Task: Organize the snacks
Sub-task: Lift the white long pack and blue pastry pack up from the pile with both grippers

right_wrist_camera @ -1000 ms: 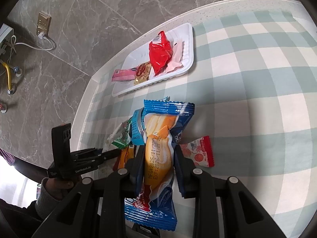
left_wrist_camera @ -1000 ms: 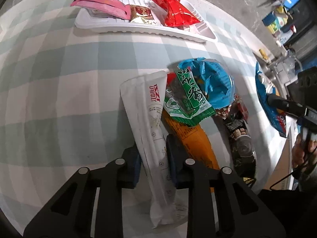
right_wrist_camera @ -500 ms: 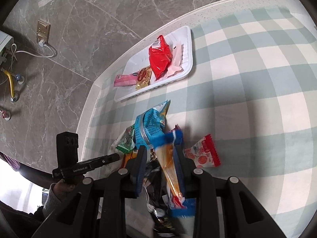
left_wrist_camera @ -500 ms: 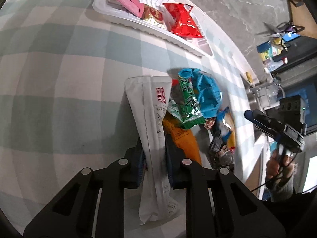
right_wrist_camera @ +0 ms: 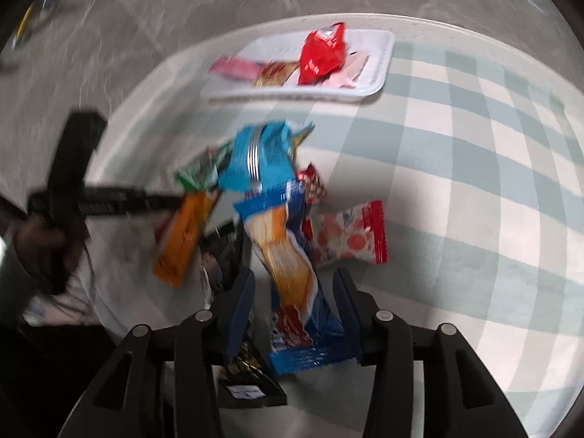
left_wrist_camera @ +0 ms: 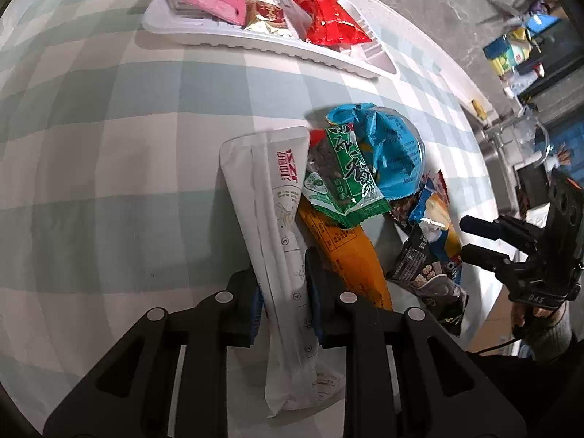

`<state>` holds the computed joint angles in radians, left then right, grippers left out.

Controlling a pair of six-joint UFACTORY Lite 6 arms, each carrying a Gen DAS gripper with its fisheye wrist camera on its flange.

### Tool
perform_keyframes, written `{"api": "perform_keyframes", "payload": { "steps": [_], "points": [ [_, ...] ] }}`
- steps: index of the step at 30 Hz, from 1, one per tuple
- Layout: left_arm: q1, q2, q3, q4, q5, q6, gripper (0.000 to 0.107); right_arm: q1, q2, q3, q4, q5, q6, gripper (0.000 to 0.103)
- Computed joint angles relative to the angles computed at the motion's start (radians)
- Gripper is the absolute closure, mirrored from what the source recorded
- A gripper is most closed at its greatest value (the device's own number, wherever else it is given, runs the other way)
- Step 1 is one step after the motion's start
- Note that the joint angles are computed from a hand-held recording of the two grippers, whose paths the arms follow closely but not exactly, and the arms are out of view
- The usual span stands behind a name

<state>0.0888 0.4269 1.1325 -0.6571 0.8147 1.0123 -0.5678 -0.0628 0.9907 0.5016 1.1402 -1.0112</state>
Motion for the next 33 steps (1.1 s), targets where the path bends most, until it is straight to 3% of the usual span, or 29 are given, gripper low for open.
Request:
{"api": "perform_keyframes", "payload": {
  "steps": [6, 8, 10, 14, 18, 21, 25, 26, 28, 29, 31, 33],
  "points": [
    [-0.064, -0.079, -0.081, 0.042, -0.094, 0.022, 0.077, 0.101, -0.038, -0.083, -0.049, -0.102, 0.001, 0.054],
    [-0.068, -0.087, -0.093, 0.017, -0.083, 0.049, 0.058, 0.138, -0.048, -0.109, -0.074, -0.133, 0.012, 0.054],
    [-0.088, -0.103, -0.118, -0.002, -0.089, 0.081, 0.045, 0.153, -0.053, -0.127, -0.086, -0.149, 0.017, 0.054],
    [-0.159, -0.165, -0.195, 0.031, -0.177, 0.093, 0.029, 0.144, -0.067, -0.140, -0.079, -0.155, 0.003, 0.054],
    [-0.192, -0.208, -0.252, 0.038, -0.232, 0.101, 0.026, 0.135, -0.062, -0.138, -0.061, -0.139, 0.018, 0.054],
    [-0.169, -0.192, -0.234, 0.003, -0.203, 0.116, 0.026, 0.135, -0.055, -0.130, -0.064, -0.133, 0.024, 0.054],
    [-0.171, -0.185, -0.229, 0.006, -0.230, 0.116, 0.033, 0.125, -0.042, -0.123, -0.049, -0.127, 0.020, 0.054],
    [-0.174, -0.189, -0.234, 0.011, -0.244, 0.115, 0.038, 0.120, -0.037, -0.119, -0.044, -0.123, 0.021, 0.055],
    [-0.163, -0.199, -0.240, 0.018, -0.264, 0.115, 0.050, 0.109, -0.042, -0.121, -0.054, -0.141, 0.035, 0.068],
    [-0.158, -0.203, -0.242, 0.023, -0.274, 0.112, 0.066, 0.097, -0.039, -0.119, -0.050, -0.140, 0.031, 0.071],
    [-0.129, -0.199, -0.233, 0.040, -0.300, 0.095, 0.087, 0.068, -0.022, -0.109, -0.027, -0.117, 0.022, 0.073],
    [-0.081, -0.164, -0.193, -0.005, -0.239, 0.123, 0.091, 0.047, -0.013, -0.102, -0.014, -0.091, 0.005, 0.074]
  ]
}}
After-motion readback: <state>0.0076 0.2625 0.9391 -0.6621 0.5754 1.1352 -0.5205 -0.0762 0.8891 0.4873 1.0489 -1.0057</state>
